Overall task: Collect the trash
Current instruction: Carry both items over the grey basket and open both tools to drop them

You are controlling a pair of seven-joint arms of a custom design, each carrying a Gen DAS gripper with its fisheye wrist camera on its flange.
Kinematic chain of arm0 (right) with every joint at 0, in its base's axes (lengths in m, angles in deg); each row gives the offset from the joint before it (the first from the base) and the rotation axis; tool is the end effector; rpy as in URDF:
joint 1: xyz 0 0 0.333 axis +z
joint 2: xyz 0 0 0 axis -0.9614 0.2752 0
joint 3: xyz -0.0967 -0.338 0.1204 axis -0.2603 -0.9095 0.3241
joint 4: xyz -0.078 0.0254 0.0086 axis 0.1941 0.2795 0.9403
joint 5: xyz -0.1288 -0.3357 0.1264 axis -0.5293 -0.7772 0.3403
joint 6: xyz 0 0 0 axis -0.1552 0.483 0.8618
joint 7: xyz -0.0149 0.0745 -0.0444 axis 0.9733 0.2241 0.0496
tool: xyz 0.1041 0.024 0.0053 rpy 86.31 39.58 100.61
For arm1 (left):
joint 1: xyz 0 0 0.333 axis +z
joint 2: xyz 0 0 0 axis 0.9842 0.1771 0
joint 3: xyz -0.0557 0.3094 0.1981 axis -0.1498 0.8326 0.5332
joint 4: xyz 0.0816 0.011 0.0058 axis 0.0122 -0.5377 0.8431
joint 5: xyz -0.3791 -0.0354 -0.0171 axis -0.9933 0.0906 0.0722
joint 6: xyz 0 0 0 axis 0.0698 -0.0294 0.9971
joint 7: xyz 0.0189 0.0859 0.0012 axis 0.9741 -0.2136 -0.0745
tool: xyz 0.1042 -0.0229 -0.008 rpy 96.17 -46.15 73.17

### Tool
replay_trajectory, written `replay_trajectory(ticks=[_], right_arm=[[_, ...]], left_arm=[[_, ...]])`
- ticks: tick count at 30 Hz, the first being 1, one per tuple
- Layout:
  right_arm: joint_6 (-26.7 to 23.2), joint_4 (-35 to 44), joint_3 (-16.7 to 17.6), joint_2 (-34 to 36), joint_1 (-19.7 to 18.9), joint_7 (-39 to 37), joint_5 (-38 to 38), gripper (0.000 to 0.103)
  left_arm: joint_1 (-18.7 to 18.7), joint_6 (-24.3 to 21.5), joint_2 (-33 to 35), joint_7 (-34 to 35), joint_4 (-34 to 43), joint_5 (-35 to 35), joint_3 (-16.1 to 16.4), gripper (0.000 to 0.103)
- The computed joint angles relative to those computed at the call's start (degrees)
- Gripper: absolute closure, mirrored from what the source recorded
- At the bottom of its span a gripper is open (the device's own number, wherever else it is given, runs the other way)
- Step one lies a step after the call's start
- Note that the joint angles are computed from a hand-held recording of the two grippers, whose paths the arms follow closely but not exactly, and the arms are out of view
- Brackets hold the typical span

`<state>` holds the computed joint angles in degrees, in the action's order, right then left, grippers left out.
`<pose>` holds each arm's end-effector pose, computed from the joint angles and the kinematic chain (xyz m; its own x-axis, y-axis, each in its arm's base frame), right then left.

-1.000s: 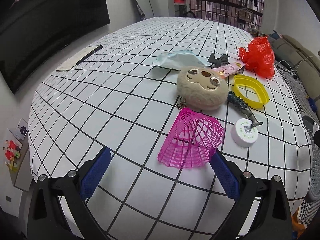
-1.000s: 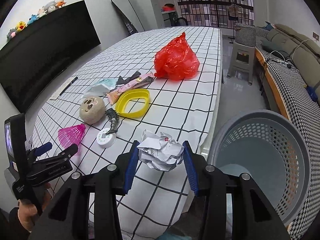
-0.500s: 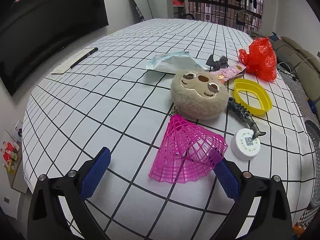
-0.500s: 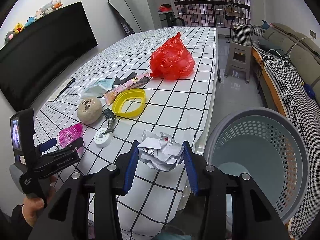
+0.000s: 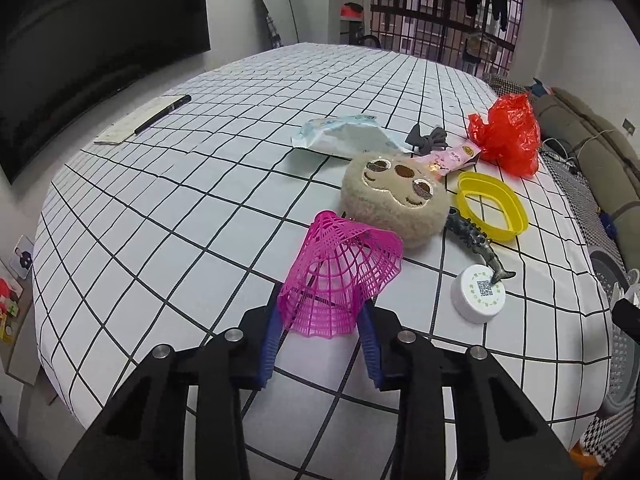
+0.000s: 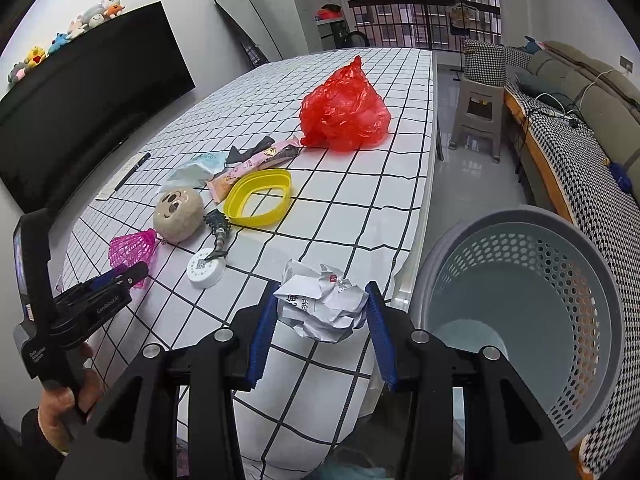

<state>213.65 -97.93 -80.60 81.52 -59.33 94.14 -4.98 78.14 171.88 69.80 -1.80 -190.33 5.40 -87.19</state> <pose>0.6095 0.1731 0.5065 0.1800 -0.9596 -0.2162 -0.7818 -0.0061 -0.6235 0.6279 -0.0719 0.4771 0.1819 -0.9833 0.0108 -0.7435 -0.1447 -0.6529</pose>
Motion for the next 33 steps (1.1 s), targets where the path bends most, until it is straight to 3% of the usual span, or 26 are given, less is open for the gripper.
replay_trajectory(ticks=[14, 20, 25, 33], right_arm=[[3.07, -4.66, -1.07, -3.90, -0.69, 1.30, 0.32, 0.061], [5.34, -9.41, -3.24, -7.51, -2.09, 7.33, -4.64, 0.061], [6.26, -12.76, -4.32, -9.43, -4.85, 12.61, -8.64, 0.061], [6.45, -15.83, -4.99, -9.87, -8.70, 14.32, -8.73, 0.060]], left_arm=[[-0.50, 4.97, -4.57, 4.24, -2.50, -0.83, -2.72, 0.068], [-1.20, 7.08, -3.34, 15.81, -1.03, -9.69, -7.31, 0.068], [-0.51, 6.35, -0.18, 31.07, 2.42, -22.56, -14.29, 0.068], [-5.38, 1.10, 6.53, 40.00, 10.14, -27.43, -15.82, 0.068]])
